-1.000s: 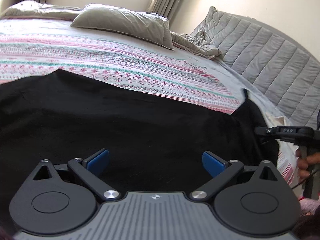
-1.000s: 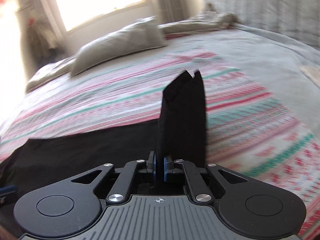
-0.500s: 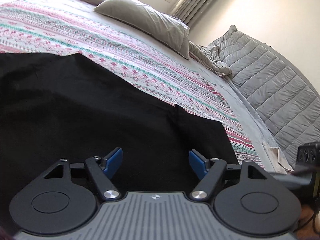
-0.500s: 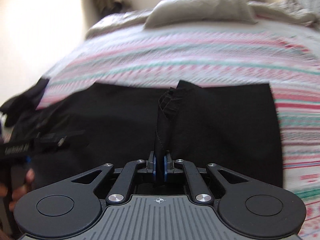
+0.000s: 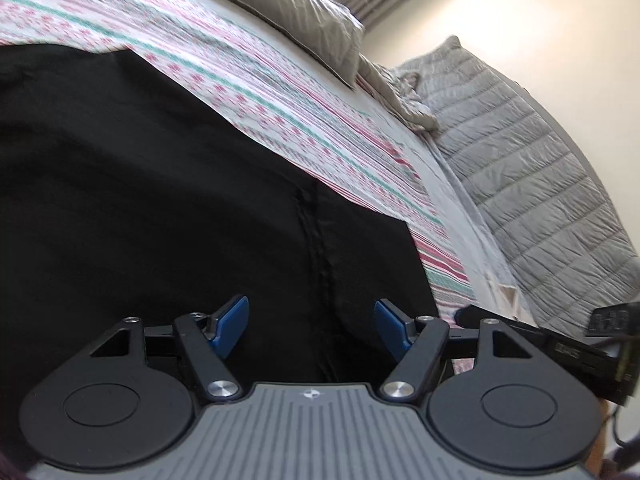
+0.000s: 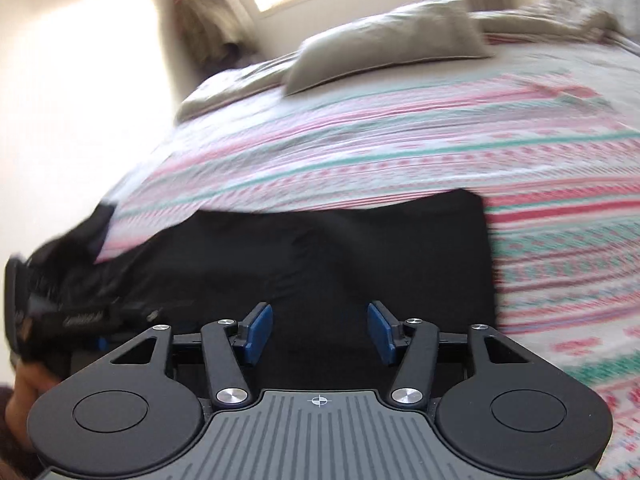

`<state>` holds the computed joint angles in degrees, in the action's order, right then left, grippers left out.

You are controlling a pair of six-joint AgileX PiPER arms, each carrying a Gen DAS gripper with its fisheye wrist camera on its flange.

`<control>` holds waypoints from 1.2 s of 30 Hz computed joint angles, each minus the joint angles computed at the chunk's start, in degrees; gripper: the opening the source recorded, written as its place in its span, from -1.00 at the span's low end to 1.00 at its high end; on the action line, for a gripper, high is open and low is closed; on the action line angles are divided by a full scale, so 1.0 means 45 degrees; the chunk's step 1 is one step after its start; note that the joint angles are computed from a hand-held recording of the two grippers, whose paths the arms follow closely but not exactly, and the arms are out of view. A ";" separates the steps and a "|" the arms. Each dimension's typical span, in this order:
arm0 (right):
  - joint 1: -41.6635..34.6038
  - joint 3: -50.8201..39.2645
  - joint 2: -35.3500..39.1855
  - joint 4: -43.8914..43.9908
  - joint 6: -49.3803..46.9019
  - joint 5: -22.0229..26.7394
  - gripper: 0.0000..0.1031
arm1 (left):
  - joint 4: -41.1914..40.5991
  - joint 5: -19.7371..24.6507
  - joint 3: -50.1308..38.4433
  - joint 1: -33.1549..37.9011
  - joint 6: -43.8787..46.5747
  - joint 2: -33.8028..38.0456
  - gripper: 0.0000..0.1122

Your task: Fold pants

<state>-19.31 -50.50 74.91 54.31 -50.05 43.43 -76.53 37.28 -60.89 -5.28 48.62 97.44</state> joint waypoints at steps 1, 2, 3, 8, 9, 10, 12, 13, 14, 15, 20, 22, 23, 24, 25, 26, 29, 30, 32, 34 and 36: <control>-0.0175 -0.0021 0.0125 -0.0146 0.0191 -0.0056 0.03 | -0.0024 0.0130 -0.0162 -0.0080 -0.0047 0.0177 0.32; -0.0243 -0.0058 0.0260 -0.0381 0.0392 -0.0128 0.03 | 0.0111 0.0287 -0.0385 -0.0171 -0.0243 0.0372 0.31; -0.0194 -0.0142 0.0434 -0.0710 0.0632 -0.0245 0.03 | 0.0254 0.0395 -0.0589 -0.0277 -0.0447 0.0541 0.31; 0.0139 0.0119 0.0535 -0.1701 0.0874 -0.0674 0.02 | 0.0850 0.0482 -0.1419 -0.0856 -0.1080 0.1093 0.27; 0.0269 0.0148 0.0556 -0.1753 0.0917 -0.0780 0.02 | 0.0916 0.0515 -0.1561 -0.0886 -0.1140 0.1207 0.22; 0.0427 0.0164 0.0589 -0.1833 0.1030 -0.0900 0.02 | 0.0886 0.0541 -0.1631 -0.0886 -0.1091 0.1311 0.19; 0.0849 0.0162 0.0593 -0.2168 0.1485 -0.1105 0.02 | 0.0525 0.0556 -0.1615 -0.0855 -0.0764 0.1462 0.14; 0.1056 0.0154 0.0665 -0.2295 0.1615 -0.1257 0.02 | 0.0216 0.0535 -0.1579 -0.0850 -0.0525 0.1548 0.12; 0.1277 0.0129 0.0703 -0.2491 0.1817 -0.1403 0.02 | -0.0023 0.0465 -0.1538 -0.0868 -0.0409 0.1599 0.08; 0.1458 0.0139 0.0721 -0.2649 0.1968 -0.1562 0.02 | -0.0239 0.0436 -0.1486 -0.0854 -0.0273 0.1627 0.06; 0.1807 0.0057 0.0760 -0.3113 0.2513 -0.1904 0.03 | -0.0332 0.0031 -0.1492 -0.1058 -0.0142 0.1598 -0.11; 0.1747 0.0031 0.0779 -0.3134 0.2609 -0.1936 0.03 | -0.0375 -0.0076 -0.1561 -0.1195 -0.0159 0.1668 -0.24; 0.1713 0.0012 0.0806 -0.3141 0.2660 -0.1941 0.03 | -0.0401 -0.0063 -0.1628 -0.1260 -0.0189 0.1758 -0.36; 0.1669 0.0013 0.0812 -0.3139 0.2687 -0.1934 0.03 | -0.0358 -0.0017 -0.1665 -0.1291 -0.0232 0.1821 -0.55; 0.1627 0.0017 0.0814 -0.3157 0.2728 -0.1940 0.03 | -0.0242 -0.0009 -0.1692 -0.1337 -0.0289 0.1855 -0.65; 0.1628 0.0029 0.0802 -0.3237 0.2853 -0.1983 0.03 | -0.0009 -0.0127 -0.1700 -0.1419 -0.0388 0.1837 -0.82; 0.1496 0.0039 0.0801 -0.3161 0.2876 -0.1975 0.03 | 0.0224 -0.0489 -0.1534 -0.1528 -0.0199 0.1565 -0.85; 0.1487 0.0047 0.0775 -0.3164 0.2919 -0.2012 0.03 | 0.0325 -0.0613 -0.1482 -0.1542 -0.0221 0.1437 -0.86; 0.1471 0.0100 0.0693 -0.3071 0.2859 -0.2085 0.03 | 0.0867 -0.1051 -0.1370 -0.1619 -0.0535 0.1111 -0.86; 0.1476 0.0107 0.0655 -0.2951 0.2797 -0.2079 0.04 | 0.1877 -0.1316 -0.1326 -0.1577 -0.1260 0.0709 -0.86; 0.1500 0.0103 0.0670 -0.2813 0.2692 -0.2107 0.15 | 0.2875 -0.1414 -0.1277 -0.1428 -0.2066 0.0325 -0.86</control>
<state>-12.56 -50.03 77.92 41.65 -37.94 33.95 -63.60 30.92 -66.64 -11.71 39.32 98.91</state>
